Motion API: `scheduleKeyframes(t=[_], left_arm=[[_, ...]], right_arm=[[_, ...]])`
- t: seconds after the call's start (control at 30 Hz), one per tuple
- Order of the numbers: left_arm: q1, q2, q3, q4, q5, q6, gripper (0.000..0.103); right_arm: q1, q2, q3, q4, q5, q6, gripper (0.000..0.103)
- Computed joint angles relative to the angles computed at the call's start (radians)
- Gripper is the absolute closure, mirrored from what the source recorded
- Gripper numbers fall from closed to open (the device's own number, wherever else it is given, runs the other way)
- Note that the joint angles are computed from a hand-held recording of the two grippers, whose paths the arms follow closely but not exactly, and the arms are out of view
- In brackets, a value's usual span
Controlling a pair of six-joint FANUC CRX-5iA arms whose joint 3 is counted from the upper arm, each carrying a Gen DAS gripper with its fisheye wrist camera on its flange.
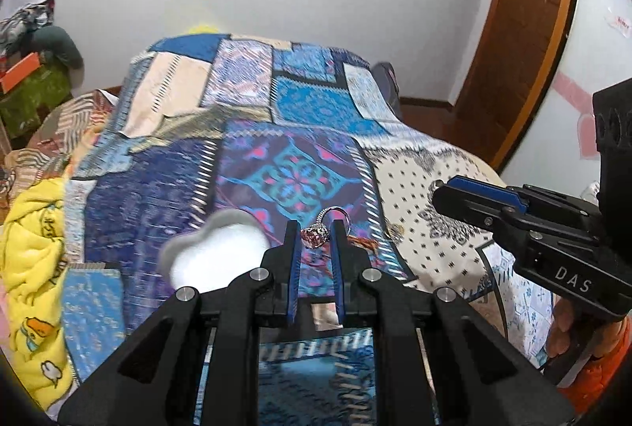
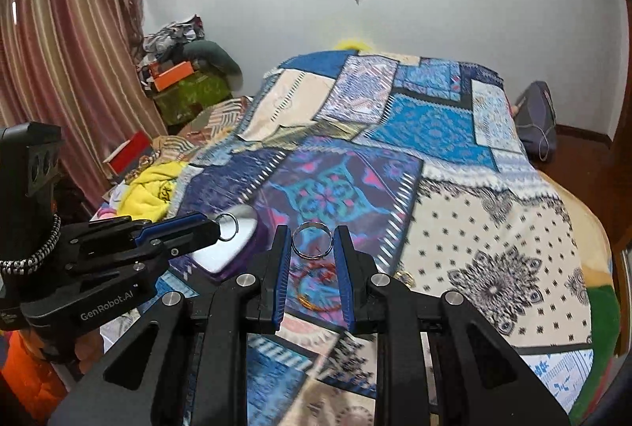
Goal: Organize jewelry
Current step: 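Grasp a silver ring with the right gripper while the left gripper grasps a charm ring, then lower both held rings into the heart tin and open both grippers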
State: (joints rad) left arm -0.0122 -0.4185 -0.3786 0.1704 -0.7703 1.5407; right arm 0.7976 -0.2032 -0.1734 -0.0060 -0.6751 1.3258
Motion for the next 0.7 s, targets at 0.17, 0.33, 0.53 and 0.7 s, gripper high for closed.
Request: scheduleKeyframes(t=[0.17, 0.33, 0.53, 0.7], left_arm=[[0.070, -0.052, -0.028, 0.024, 0.006, -0.031, 0.090], [0.141, -0.088, -0.061, 0.063, 0.010, -0.080, 0.090], [0.210, -0.102, -0.104, 0.126, 0.005, -0.154, 0.090], [0.250, -0.092, -0.135, 0.164, -0.006, -0.207, 0.090]], right_arm=[[0.034, 0.012, 0.013, 0.024, 0.017, -0.019, 0.083], [0.061, 0.045, 0.043, 0.023, 0.023, -0.009, 0.083], [0.083, 0.101, 0.090, -0.008, 0.007, 0.027, 0.083], [0.088, 0.152, 0.131, -0.045, -0.019, 0.066, 0.083]])
